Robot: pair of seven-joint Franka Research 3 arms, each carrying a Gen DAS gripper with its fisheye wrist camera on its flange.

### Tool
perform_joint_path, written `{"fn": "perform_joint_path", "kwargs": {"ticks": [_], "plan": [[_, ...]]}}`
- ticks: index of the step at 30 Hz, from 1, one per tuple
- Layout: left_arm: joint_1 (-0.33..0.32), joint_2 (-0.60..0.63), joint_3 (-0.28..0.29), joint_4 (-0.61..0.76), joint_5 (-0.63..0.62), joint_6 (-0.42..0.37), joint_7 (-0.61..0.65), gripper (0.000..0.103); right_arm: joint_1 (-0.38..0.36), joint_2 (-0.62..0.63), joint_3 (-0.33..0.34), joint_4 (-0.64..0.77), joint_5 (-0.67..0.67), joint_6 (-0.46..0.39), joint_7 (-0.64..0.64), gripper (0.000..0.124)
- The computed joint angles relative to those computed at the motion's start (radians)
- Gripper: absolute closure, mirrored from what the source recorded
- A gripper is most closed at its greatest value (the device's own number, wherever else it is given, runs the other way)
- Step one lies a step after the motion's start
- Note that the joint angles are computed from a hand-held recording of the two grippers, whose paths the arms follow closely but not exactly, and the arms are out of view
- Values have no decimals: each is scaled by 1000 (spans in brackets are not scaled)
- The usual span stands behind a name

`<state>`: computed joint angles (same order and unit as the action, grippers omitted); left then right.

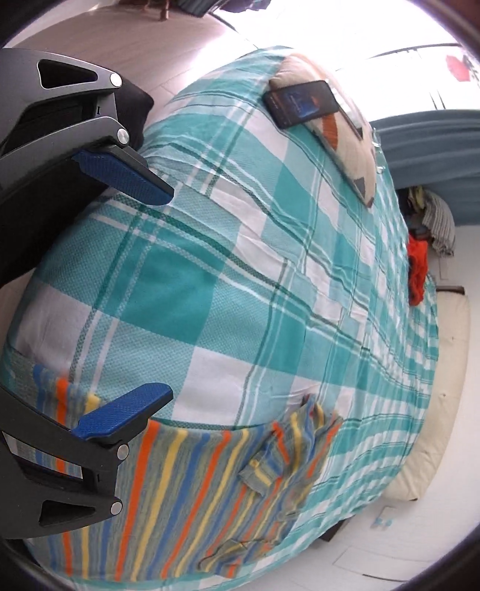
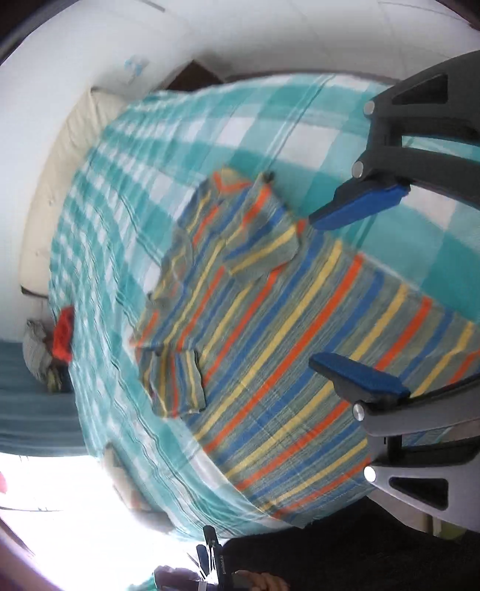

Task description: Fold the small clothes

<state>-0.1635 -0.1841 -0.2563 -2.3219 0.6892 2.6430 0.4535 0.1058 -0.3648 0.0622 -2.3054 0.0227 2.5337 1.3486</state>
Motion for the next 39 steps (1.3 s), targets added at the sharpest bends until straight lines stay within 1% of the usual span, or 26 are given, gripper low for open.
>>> {"fn": "perform_joint_path", "kwargs": {"ticks": [1,2,4,6,8,9,10,11,12,14,16,17,19,21,22,24,26,28,29,31,32,34,35,36,38,39], "plan": [[1,-1,1,-7,-7,-5,-9,5,7,72,-6,49,5,-17,-25,82],[-5,2,7,-6,-41,-16,2,5,4,140,-2,93,-15,-21,-25,84],[-7,6,15,-10,-67,6,17,5,-3,255,1,148,-79,10,5,84],[4,25,-7,12,-5,-29,-14,5,1,360,-15,210,-139,28,57,84],[-5,46,-11,34,13,-71,-10,5,11,436,-44,250,-183,63,124,85],[-12,53,-7,39,2,-78,5,5,13,467,-57,272,-161,64,143,91],[-18,57,-3,41,-7,-82,13,5,11,474,-66,272,-110,76,150,115],[-21,59,0,41,-12,-83,17,5,8,465,-76,258,-72,107,170,122],[-24,60,4,40,-16,-83,21,5,-1,443,-85,234,-17,153,185,122],[-27,62,10,39,-29,-84,33,5,-38,379,-104,180,163,240,177,122],[-28,62,16,35,-53,-81,41,5,-82,307,-142,133,301,299,203,122],[-29,63,20,32,-71,-76,48,5,-110,271,-164,108,340,313,243,122],[-31,70,25,33,-110,-71,64,5,-166,223,-206,81,397,297,291,122],[-33,82,27,41,-140,-77,80,5,-229,195,-221,59,356,248,339,122],[-34,88,24,48,-138,-83,78,5,-244,195,-229,57,351,221,333,122],[-38,94,19,55,-126,-89,74,5,-243,203,-253,50,427,181,275,121],[-43,96,14,60,-113,-104,71,5,-246,213,-256,32,487,183,251,120],[-47,95,14,60,-106,-112,70,5,-233,238,-268,29,606,211,178,115],[-47,94,14,59,-102,-111,70,5,-225,240,-275,20,691,214,133,107],[-47,92,16,58,-98,-109,71,5,-210,242,-287,3,877,220,16,97],[-48,93,16,58,-99,-110,71,5,-210,242,-282,-5,914,223,-13,97],[-49,94,17,61,-104,-117,73,5,-215,245,-267,-12,920,210,-49,99],[-49,94,18,61,-110,-119,75,5,-225,241,-250,-16,843,215,-17,116],[-49,93,19,60,-113,-118,76,5,-238,232,-231,-23,744,235,29,121],[-49,90,19,56,-114,-117,75,5,-245,201,-226,-32,697,292,44,121],[-48,91,19,56,-114,-117,76,5,-271,188,-216,-36,628,322,114,121]]}}
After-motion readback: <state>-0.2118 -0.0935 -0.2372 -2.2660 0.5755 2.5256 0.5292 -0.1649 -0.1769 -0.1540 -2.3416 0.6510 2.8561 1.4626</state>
